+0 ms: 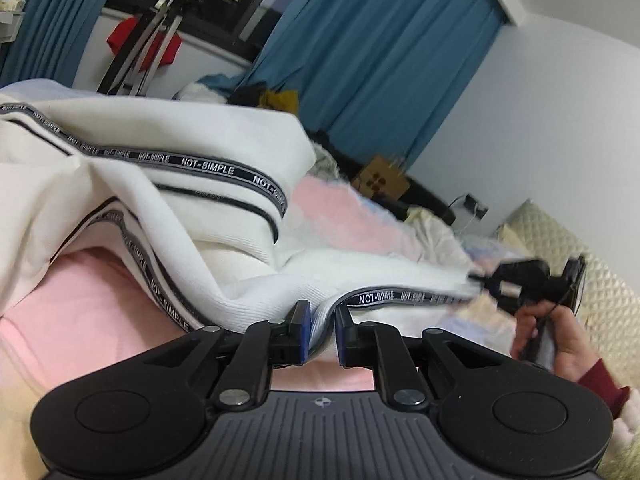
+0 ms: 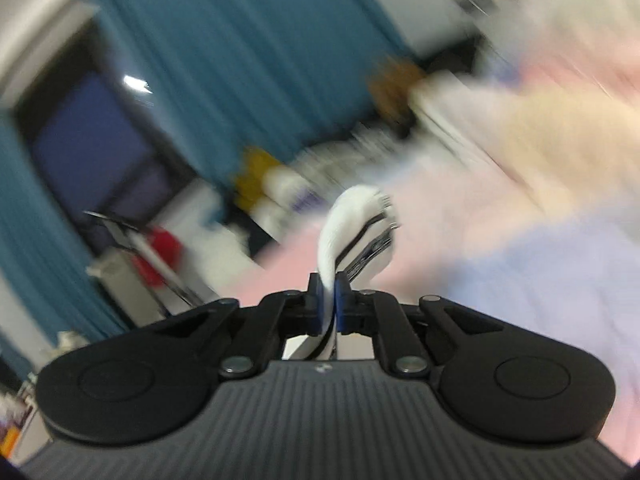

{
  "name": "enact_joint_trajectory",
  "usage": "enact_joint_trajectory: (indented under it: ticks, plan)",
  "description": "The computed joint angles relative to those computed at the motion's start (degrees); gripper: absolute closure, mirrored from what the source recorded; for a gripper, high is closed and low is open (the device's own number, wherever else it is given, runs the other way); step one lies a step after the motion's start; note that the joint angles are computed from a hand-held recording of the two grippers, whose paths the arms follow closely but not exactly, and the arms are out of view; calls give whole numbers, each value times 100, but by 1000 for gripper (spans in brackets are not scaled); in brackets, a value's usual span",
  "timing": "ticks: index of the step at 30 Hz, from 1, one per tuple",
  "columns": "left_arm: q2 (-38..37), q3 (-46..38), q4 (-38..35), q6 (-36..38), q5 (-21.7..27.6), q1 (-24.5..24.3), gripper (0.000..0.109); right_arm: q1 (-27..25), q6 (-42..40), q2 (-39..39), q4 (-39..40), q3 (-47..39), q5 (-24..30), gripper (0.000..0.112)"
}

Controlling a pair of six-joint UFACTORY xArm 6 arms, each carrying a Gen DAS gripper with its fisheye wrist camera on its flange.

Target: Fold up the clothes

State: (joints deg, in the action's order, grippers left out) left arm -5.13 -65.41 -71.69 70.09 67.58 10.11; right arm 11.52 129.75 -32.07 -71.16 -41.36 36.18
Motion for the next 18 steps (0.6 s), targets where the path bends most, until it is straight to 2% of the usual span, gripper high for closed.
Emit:
enact_joint_trajectory:
  ticks: [3,5,7,9,11,13,14,16,18]
  plan:
    - [51,-96,245,-371,129,36,89,-780,377,-475,1326,989,-1371,104]
    - [-81,-13,311,-498,-13,55,89,-1209,1157,-699,1540,1575,-2157,104]
    - [-163,6,348,-662,-44,138,89,-1403,1665,-782,1527,1840,-2467,104]
    - [-243,19,377,-895,-82,257,84,-1352,1752,-760,1525,1820,-2396,104]
    - [-320,21,561,-1286,-316,320,82,-1291,1798,-745,1535,1786,-2306,104]
    - [-290,-52,735,-1659,-493,378,74,-1195,1648,-763,1602,1722,-2146,104]
    - [-238,-99,811,-1902,-619,369,70,-1103,1465,-690,1684,1619,-2007,103]
    - [-117,-212,976,-2381,-836,354,70,-820,763,-918,2025,1625,-1447,103]
    - [9,-336,1111,-2707,-907,357,70,-612,427,-1029,2073,1521,-982,102]
